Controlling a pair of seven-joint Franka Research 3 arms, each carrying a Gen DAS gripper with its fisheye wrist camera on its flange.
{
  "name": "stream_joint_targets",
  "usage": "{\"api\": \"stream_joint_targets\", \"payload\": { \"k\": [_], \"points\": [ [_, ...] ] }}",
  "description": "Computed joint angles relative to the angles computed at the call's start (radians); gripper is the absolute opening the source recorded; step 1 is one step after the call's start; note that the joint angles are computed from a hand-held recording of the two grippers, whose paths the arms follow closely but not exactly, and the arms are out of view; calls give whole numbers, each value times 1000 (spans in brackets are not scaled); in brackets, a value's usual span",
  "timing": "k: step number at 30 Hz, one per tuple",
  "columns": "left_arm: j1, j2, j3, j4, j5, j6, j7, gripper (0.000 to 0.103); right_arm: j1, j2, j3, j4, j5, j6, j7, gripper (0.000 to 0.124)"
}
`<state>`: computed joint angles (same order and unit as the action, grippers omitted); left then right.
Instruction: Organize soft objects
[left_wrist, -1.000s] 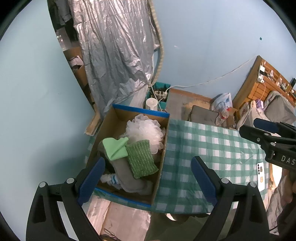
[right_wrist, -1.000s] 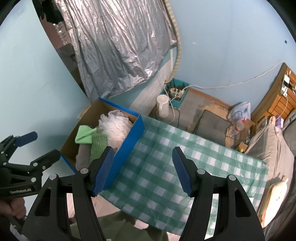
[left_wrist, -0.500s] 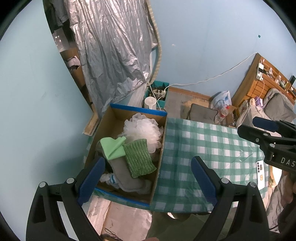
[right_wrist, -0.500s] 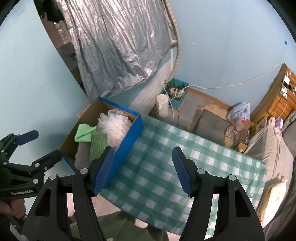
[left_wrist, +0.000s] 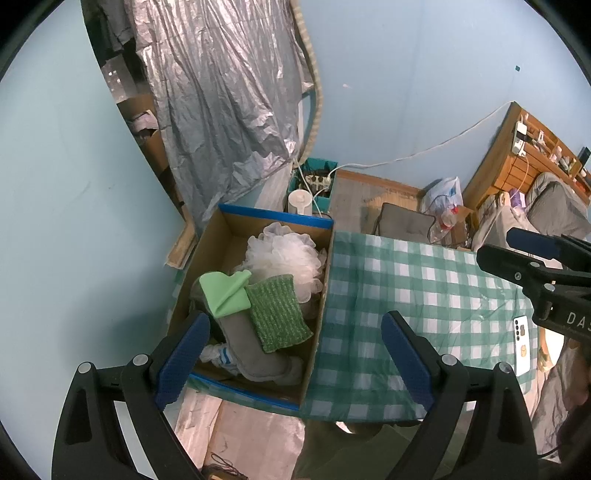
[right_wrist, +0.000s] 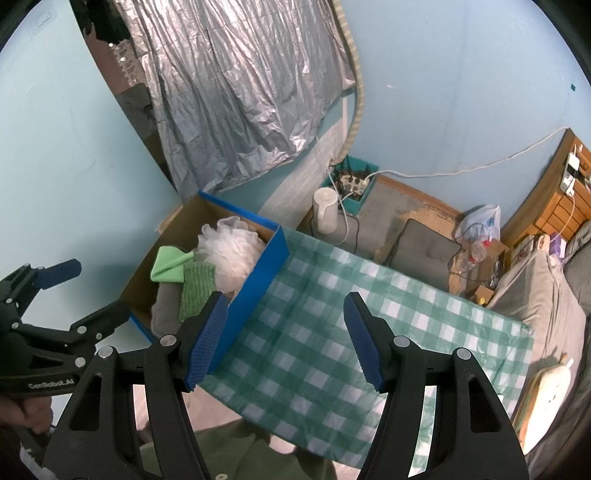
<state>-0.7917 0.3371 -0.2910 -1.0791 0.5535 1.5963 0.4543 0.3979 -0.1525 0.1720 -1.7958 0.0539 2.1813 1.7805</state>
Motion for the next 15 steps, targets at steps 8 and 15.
{"api": "stream_joint_targets", "payload": {
  "k": [8,15],
  "points": [
    [8,-10,-3,-21,-10,11,-4,95,-1,-1,-1,-1,1,0,-3,65],
    [21,-24,-9,-42,-14,13,-10,95,1,1,0,2,-1,0,-1,64]
  ]
}}
